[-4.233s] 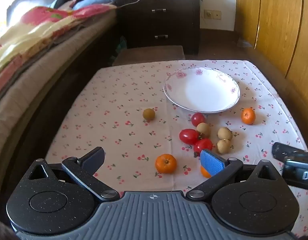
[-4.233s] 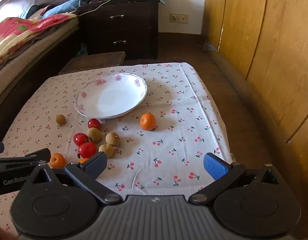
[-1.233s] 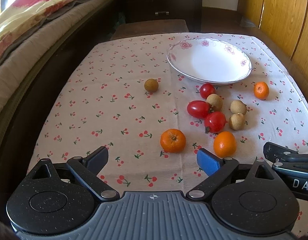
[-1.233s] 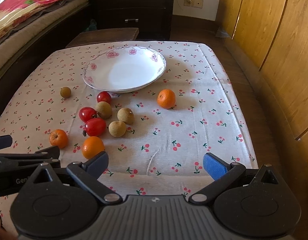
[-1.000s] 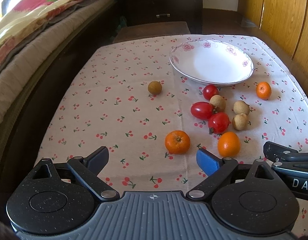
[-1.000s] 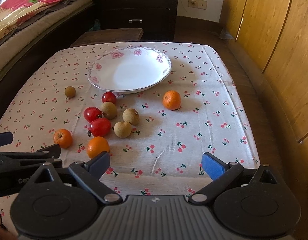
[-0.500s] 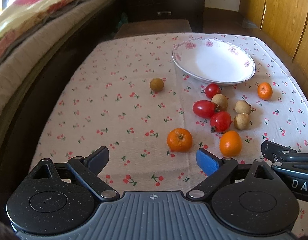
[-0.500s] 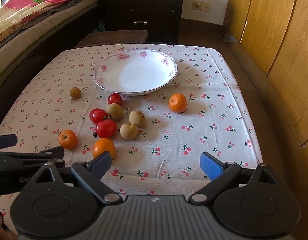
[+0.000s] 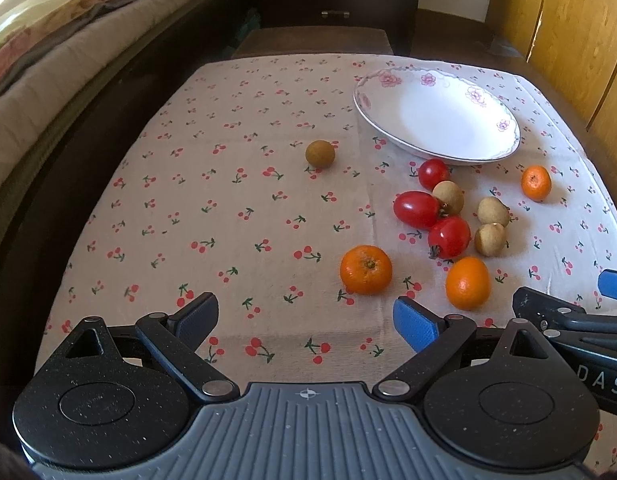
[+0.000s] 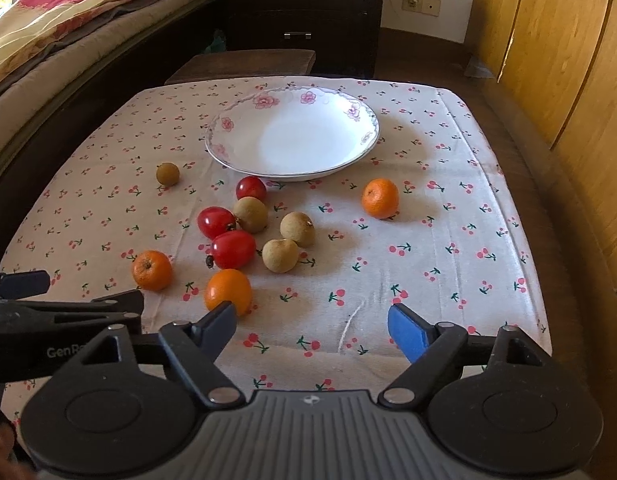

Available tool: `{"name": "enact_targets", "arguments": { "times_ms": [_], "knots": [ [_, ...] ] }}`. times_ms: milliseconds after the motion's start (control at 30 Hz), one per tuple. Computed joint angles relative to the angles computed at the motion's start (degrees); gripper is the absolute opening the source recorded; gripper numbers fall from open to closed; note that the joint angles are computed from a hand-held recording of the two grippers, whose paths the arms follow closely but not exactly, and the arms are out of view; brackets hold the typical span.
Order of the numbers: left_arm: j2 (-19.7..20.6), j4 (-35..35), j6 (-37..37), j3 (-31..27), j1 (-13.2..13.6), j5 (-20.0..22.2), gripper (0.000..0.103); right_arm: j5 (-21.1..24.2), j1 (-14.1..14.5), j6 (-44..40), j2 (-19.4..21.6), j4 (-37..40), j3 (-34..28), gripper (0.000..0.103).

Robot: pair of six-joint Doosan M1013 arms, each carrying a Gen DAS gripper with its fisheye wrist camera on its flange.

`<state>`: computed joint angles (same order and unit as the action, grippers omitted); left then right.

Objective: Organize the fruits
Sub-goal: 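Move both grippers toward the oranges lying near the tools, then close the right gripper on an orange while the left gripper grasps another orange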

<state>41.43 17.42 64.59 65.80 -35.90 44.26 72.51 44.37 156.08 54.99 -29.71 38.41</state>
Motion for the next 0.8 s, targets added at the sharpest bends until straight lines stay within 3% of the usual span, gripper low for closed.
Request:
{"name": "enact_targets", "arguments": {
  "times_ms": [800],
  "knots": [
    [0.32, -0.38, 0.33, -0.1, 0.92, 0.59, 0.099, -3.38, -1.53, -2.53, 1.51, 4.04, -2.22, 0.074]
  ]
}}
